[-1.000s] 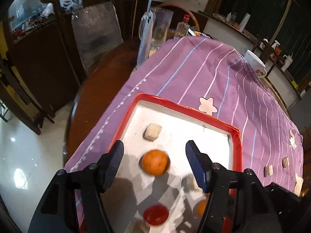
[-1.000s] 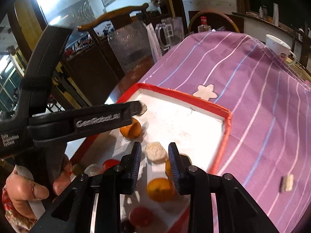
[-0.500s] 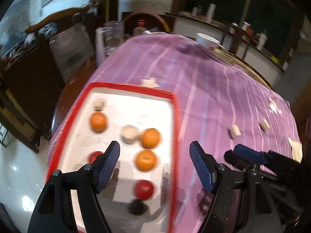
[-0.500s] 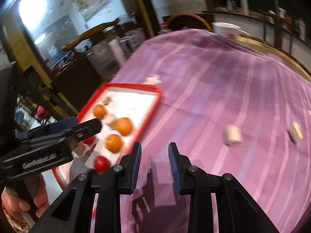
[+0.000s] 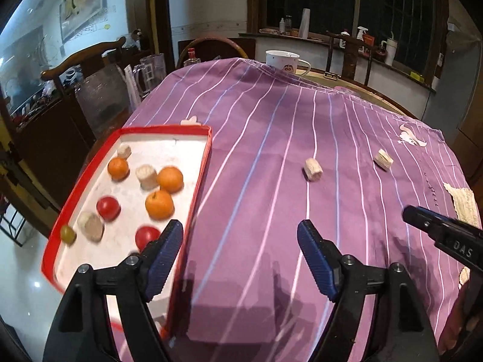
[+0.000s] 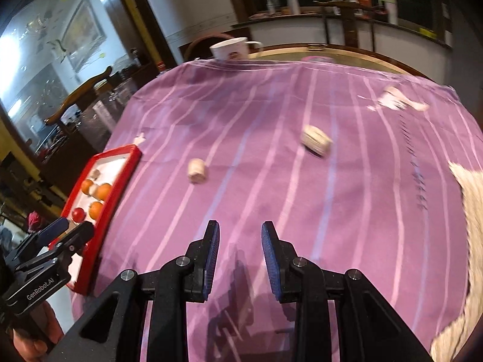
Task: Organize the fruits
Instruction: 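Move both open tools back toward the last two wooden cylinders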
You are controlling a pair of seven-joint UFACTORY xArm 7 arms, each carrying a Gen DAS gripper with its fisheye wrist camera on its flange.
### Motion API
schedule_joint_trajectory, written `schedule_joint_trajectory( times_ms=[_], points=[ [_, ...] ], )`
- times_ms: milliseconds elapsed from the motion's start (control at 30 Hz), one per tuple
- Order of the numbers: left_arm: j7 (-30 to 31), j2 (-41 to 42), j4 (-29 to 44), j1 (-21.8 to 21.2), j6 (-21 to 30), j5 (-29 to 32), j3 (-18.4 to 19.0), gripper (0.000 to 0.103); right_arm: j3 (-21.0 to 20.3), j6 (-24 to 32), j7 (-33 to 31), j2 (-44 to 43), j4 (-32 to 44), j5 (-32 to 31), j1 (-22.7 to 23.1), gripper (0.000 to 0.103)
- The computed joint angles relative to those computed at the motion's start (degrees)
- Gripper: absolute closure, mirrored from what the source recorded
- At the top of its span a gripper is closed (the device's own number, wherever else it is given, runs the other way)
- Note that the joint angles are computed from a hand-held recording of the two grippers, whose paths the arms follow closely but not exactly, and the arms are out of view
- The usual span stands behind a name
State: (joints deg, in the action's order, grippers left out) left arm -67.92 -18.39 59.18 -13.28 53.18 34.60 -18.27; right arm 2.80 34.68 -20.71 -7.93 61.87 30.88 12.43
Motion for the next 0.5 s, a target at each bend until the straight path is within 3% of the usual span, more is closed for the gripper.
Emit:
schedule_joint_trajectory(
  times_ms=[233,500],
  points=[
    [-1.69,-0.01,0.05,-1.18,1.54,-0.07,-1.32,0.025,-1.72,-1.25,0.31,-4.57,-6.44,2.57,-0.12,0.071],
    [-2.00,0.68,0.73,-2.04,2.85,0.96,-1.48,0.025,-2.43,-1.08,-0.66,-4.91,-6.83,2.99,0.28,0.071]
  ],
)
